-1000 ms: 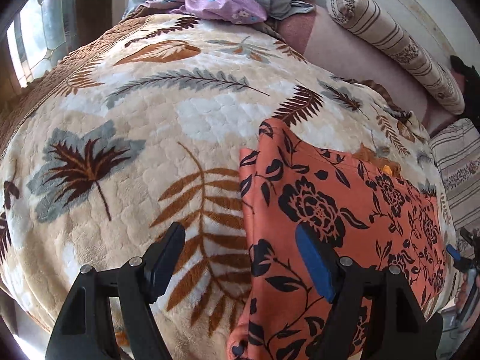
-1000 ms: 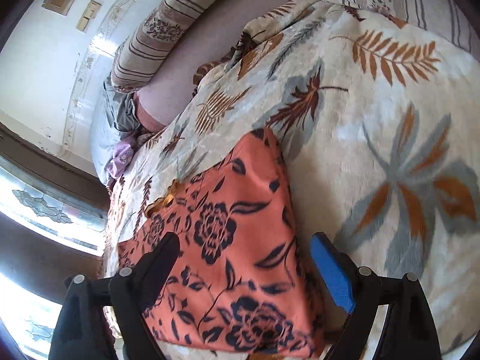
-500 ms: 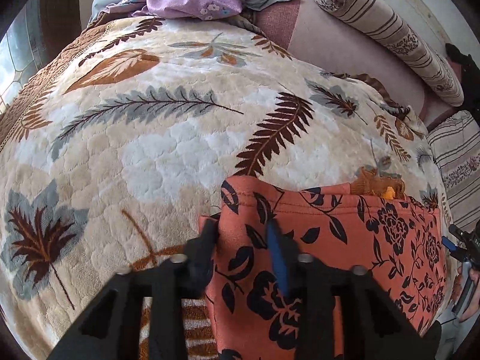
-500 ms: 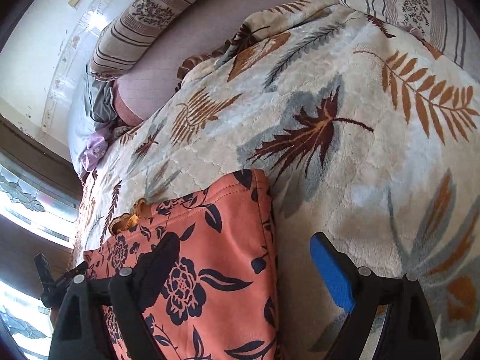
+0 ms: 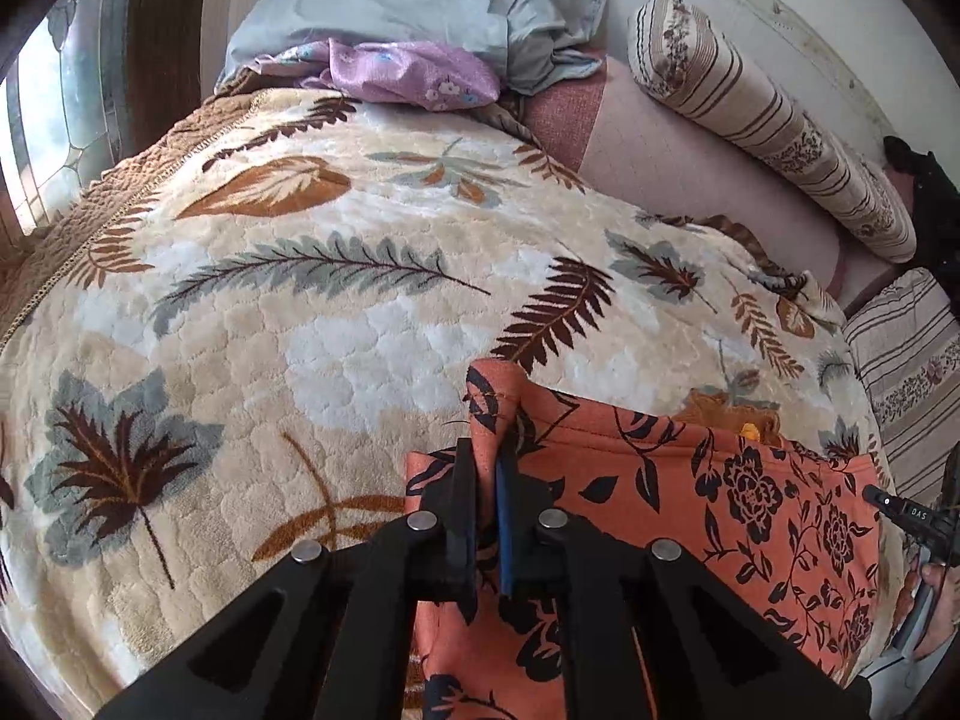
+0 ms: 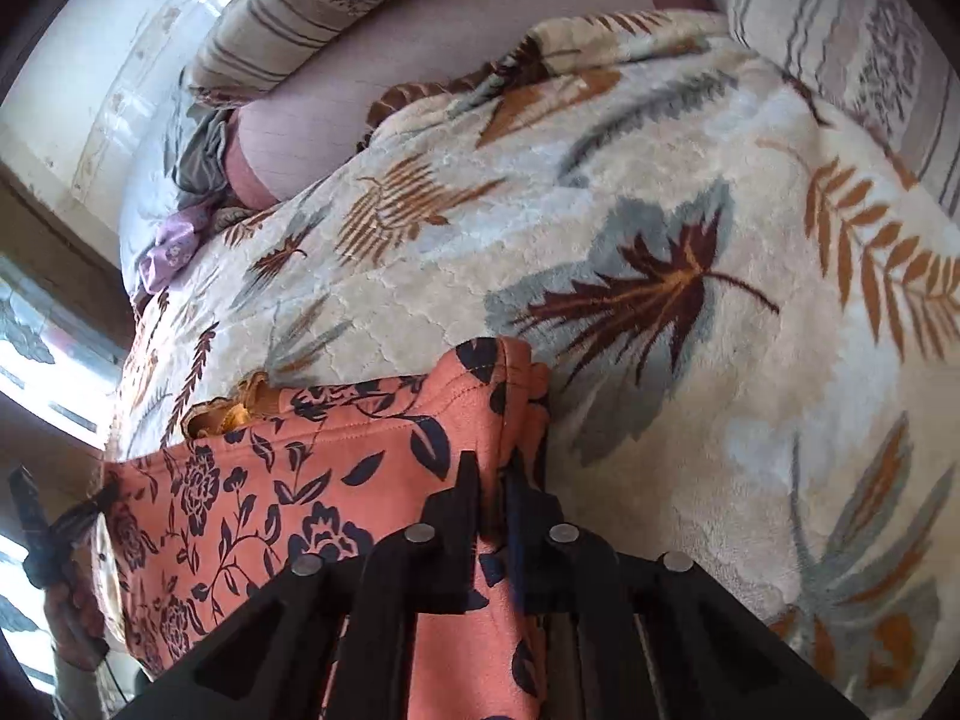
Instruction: Fold small clothes
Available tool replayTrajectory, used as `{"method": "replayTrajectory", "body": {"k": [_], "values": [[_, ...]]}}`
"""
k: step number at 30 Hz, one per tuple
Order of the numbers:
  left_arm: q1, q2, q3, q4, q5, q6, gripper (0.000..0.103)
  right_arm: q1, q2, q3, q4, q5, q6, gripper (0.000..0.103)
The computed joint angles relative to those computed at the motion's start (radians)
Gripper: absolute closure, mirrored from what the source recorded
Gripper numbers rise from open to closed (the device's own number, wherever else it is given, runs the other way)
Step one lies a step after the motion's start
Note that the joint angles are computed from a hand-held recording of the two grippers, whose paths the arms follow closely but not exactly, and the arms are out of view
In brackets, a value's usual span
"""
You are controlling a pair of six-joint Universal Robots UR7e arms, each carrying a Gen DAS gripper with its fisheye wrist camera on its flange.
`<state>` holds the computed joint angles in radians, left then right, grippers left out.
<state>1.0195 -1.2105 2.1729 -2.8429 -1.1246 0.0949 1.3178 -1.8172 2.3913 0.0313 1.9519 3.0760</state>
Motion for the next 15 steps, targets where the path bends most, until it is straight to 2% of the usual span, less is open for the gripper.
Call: {"method": "replayTrajectory", "body": {"k": [2,3,4,5,6,8,10,11,12,13,14,15], "values": [[-0.006,-0.023,0.035,-0.050,0.011,0.003,0.098,0.093,0.015,-0.020,-0.026,0.096,-0.022,0.096],[-0.002,-0.015,0.040,-0.070,0.022,0.001,0.098,0.111,0.023,-0.028,-0.045,0.128,-0.041,0.096],[0.006,0.006,0.032,-0.071,0.037,-0.001,0.098,0.094,0.031,-0.034,-0.058,0.125,-0.051,0.096],[0.021,0.039,0.006,-0.030,0.050,-0.012,0.098,0.042,0.046,-0.045,-0.044,0.080,-0.045,0.096],[0.038,0.076,-0.022,0.005,0.067,-0.029,0.098,-0.036,0.078,-0.066,0.006,-0.001,-0.021,0.095],[0.059,0.127,-0.047,0.018,0.090,-0.034,0.095,-0.149,0.120,-0.078,0.049,-0.102,0.016,0.091],[0.045,0.114,-0.035,0.003,0.098,-0.034,0.092,-0.167,0.055,-0.024,-0.004,-0.139,0.014,0.089],[0.036,0.099,-0.032,0.021,0.102,-0.046,0.084,-0.156,0.025,-0.006,-0.011,-0.133,0.025,0.082],[0.027,0.082,-0.023,0.028,0.103,-0.053,0.063,-0.139,-0.005,0.011,-0.014,-0.119,0.030,0.076],[0.014,0.060,-0.005,0.019,0.112,-0.051,0.051,-0.108,-0.034,0.028,-0.019,-0.087,0.039,0.058],[-0.003,0.030,0.024,-0.004,0.118,-0.038,0.050,-0.067,-0.069,0.048,-0.031,-0.050,0.055,0.035],[-0.019,-0.006,0.054,-0.017,0.119,-0.026,0.049,-0.020,-0.108,0.068,-0.041,-0.023,0.066,0.030]]}}
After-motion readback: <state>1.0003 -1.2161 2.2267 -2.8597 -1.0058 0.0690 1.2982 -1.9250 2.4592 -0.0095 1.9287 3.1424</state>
